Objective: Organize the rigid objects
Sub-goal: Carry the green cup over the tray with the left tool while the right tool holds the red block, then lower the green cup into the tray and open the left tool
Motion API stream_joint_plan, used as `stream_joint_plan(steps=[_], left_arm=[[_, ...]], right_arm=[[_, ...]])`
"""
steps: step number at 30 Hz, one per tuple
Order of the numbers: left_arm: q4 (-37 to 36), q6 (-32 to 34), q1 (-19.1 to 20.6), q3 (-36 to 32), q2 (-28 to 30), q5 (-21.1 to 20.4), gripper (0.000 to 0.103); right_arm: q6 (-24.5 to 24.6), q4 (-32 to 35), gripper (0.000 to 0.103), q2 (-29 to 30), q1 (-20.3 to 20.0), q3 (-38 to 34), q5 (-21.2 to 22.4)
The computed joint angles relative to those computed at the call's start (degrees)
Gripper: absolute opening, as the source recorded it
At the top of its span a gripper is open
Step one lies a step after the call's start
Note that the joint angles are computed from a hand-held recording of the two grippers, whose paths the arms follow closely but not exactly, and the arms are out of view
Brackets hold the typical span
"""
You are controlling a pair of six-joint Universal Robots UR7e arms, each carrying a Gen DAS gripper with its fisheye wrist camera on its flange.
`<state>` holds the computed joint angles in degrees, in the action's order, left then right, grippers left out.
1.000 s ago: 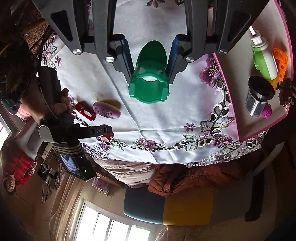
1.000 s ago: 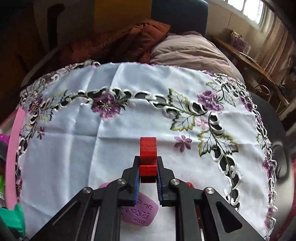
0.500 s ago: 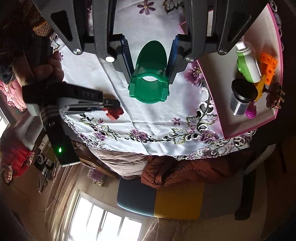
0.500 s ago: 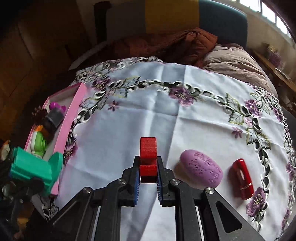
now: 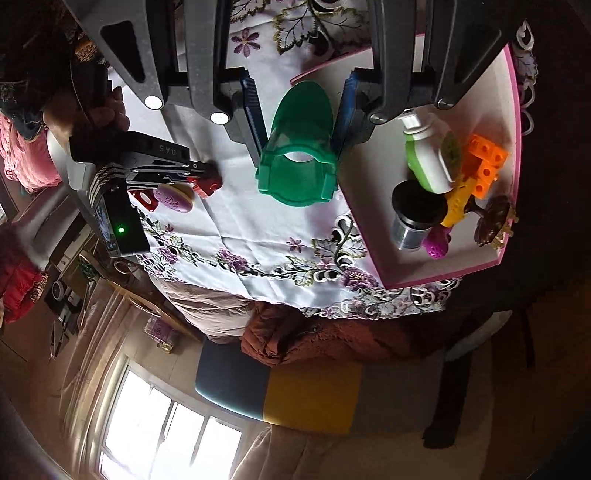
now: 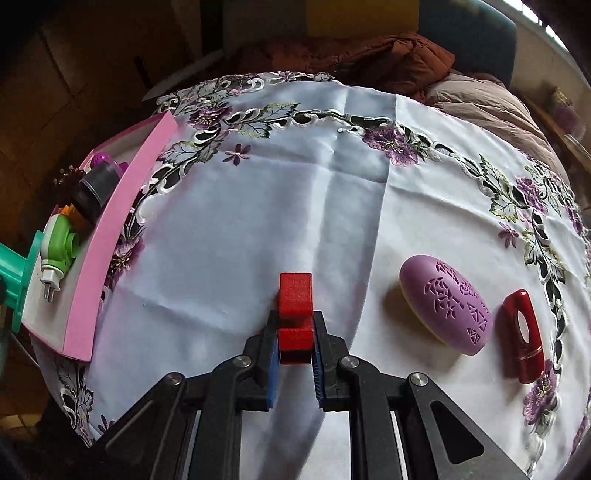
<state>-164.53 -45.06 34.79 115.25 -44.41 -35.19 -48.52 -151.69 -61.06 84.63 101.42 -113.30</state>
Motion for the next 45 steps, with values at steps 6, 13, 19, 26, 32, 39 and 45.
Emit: stream_joint_plan(steps=[6, 13, 19, 26, 32, 39, 45], left_arm=[[4.2, -9.1, -1.5, 5.6, -6.0, 3.6, 0.035], [14.1, -24.5, -2.2, 12.2, -14.4, 7.1, 0.035], [11.7, -26.0, -1.1, 13.8, -15.3, 4.7, 0.035], [-4.9, -10.4, 2.5, 7.6, -7.0, -0.5, 0.035], [-7.0, -5.2, 5.9, 1.6, -1.6, -2.9, 0.035], [-1.5, -7.0, 8.5, -1.7, 0.6, -2.7, 0.035], [2.5, -6.6, 9.9, -4.8, 2.3, 0.1, 0.035]], right_arm=[[0.2, -0.2, 0.015, 0.2, 0.2, 0.0, -0.4], [-0.6, -1.0, 0.015, 0.3, 0.3, 0.2, -0.7], [-0.9, -1.3, 0.015, 0.3, 0.3, 0.2, -0.7], [-1.2, -1.3, 0.015, 0.3, 0.3, 0.2, -0.8], [-1.3, -1.3, 0.015, 0.4, 0.4, 0.2, -0.9], [-1.2, -1.3, 0.015, 0.4, 0.4, 0.2, -0.9], [-1.1, -1.3, 0.015, 0.4, 0.4, 0.1, -0.8]])
